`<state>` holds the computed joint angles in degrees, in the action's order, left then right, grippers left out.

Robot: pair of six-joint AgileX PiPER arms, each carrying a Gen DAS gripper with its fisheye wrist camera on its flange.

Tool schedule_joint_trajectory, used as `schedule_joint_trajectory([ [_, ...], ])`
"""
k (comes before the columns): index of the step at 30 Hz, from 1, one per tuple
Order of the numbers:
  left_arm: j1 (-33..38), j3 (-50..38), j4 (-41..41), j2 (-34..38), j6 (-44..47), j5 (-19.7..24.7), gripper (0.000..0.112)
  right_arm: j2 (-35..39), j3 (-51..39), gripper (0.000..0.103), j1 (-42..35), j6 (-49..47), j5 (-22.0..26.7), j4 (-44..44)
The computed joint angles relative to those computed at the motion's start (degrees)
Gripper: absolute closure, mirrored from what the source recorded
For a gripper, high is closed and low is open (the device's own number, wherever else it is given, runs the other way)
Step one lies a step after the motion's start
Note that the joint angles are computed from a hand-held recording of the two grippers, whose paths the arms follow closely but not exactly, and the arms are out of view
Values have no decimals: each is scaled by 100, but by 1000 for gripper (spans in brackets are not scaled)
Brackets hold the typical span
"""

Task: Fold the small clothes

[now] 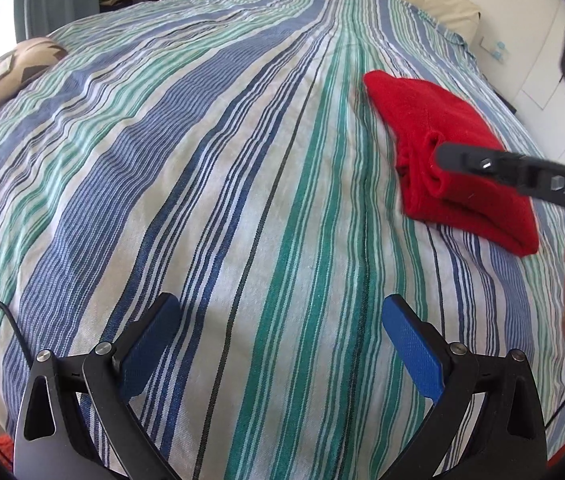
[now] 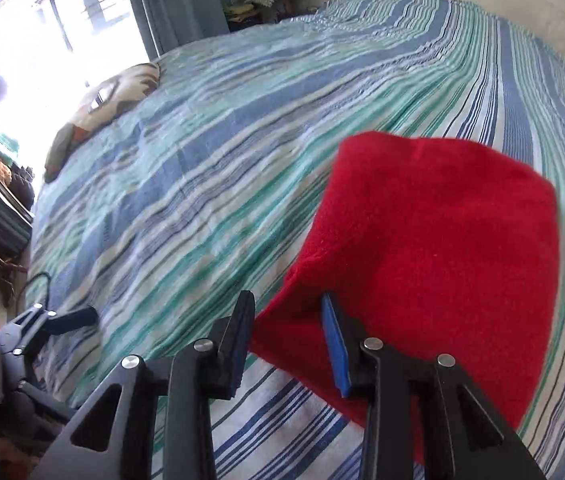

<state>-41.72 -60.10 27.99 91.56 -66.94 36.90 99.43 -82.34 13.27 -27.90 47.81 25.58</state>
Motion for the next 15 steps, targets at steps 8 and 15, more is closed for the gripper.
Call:
schedule_joint_trajectory([
  [8, -120, -27, 320, 101, -250, 87, 11, -857, 1309, 67, -908, 473, -360, -545],
  [15, -464, 184, 540, -304, -324, 48, 11, -1669, 2302, 25, -1493, -260, -337, 651],
])
